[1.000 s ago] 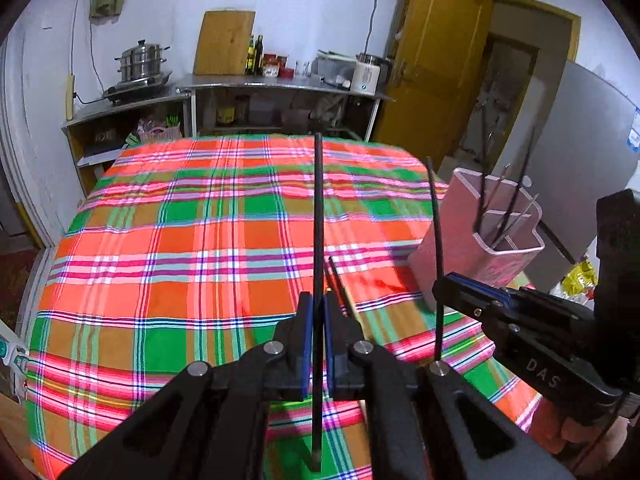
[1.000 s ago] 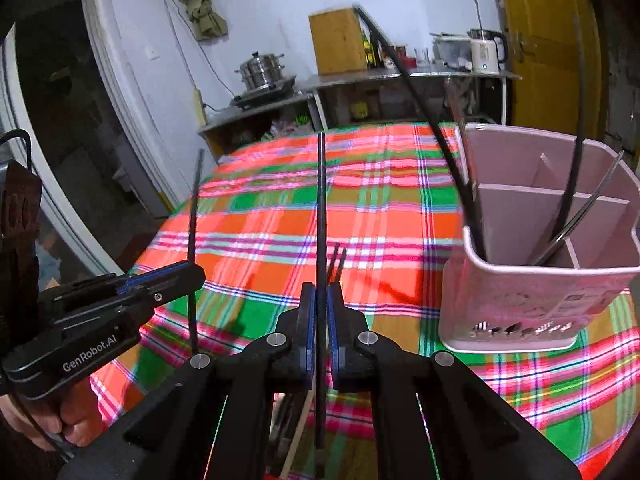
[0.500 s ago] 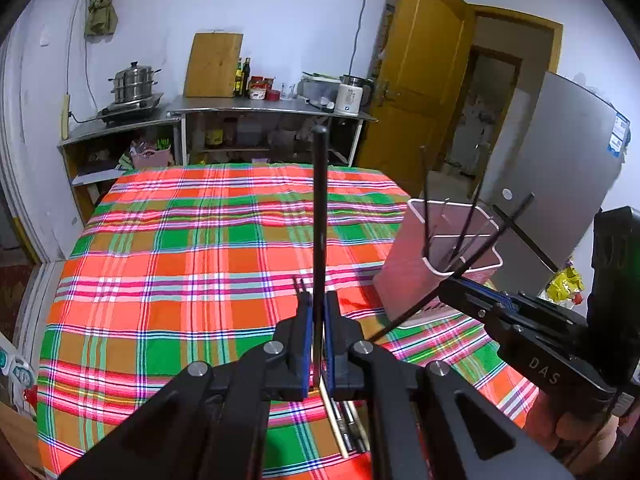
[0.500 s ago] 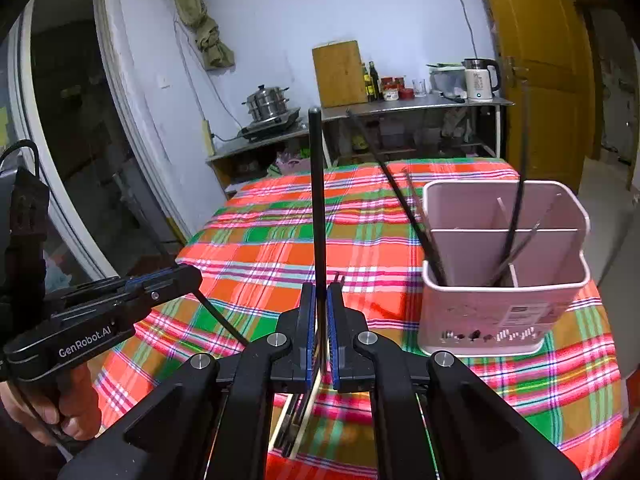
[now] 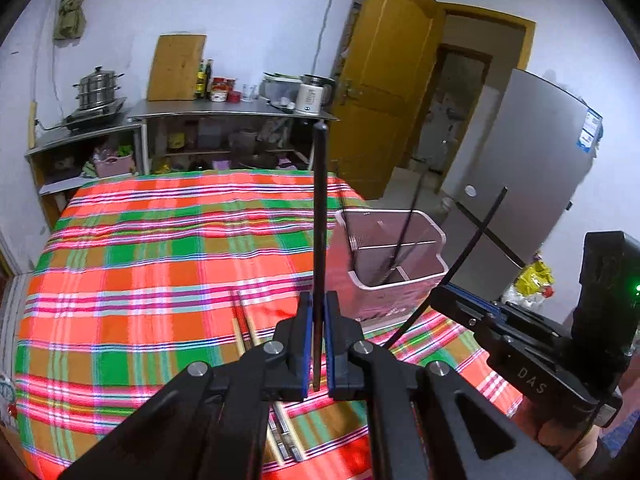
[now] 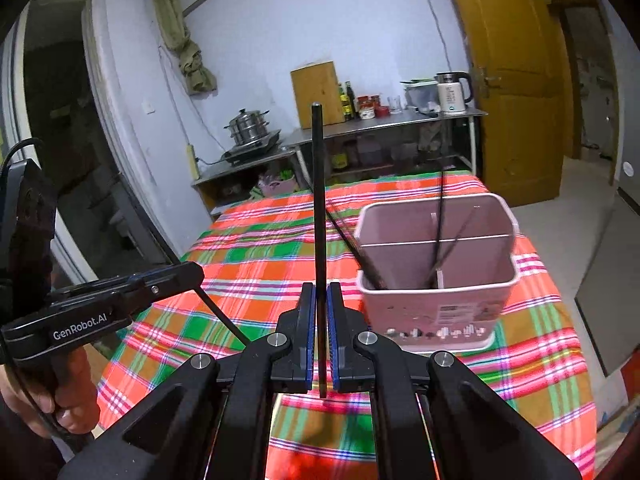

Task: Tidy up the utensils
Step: 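Lift both held black chopsticks upright and carry them over the pink basket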

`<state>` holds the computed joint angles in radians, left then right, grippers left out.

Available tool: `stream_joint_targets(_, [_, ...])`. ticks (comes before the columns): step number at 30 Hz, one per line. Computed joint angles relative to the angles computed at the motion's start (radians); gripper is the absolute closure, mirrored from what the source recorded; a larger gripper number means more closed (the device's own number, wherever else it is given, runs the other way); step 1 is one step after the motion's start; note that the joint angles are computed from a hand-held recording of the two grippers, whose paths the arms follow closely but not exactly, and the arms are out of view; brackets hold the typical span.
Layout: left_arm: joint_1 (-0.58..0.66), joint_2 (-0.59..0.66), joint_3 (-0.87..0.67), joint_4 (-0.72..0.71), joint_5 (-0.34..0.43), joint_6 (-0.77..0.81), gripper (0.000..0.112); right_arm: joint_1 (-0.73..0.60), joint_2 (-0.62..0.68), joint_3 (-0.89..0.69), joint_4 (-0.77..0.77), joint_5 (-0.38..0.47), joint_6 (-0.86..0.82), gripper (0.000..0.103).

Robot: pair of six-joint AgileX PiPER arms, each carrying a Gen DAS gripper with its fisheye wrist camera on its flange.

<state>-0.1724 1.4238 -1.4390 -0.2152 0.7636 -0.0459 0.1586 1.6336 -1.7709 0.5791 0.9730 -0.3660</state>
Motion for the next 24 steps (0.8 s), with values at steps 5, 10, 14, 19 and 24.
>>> stream_joint_targets(5, [-0.056,0.059,-0.109,0.003,0.032,-0.016,0.106,-0.057,-0.005,-0.017,0.016,0.013,0.000,0.098])
stream_joint_targets(10, [-0.086,0.137,-0.275,0.012,0.080,-0.028,0.106,-0.107,0.033,-0.132,0.024,0.043,0.018,0.098])
stream_joint_targets(14, [-0.085,0.207,-0.416,0.007,0.121,-0.022,0.106,-0.123,0.074,-0.241,0.016,0.061,0.044,0.098])
stream_joint_targets(19, [-0.093,0.300,-0.585,0.020,0.166,-0.038,0.106,-0.134,0.146,-0.401,0.003,0.084,0.088,0.098])
stream_joint_targets(24, [-0.099,0.358,-0.656,0.049,0.171,-0.044,0.106,-0.130,0.227,-0.533,-0.017,0.105,0.126,0.098])
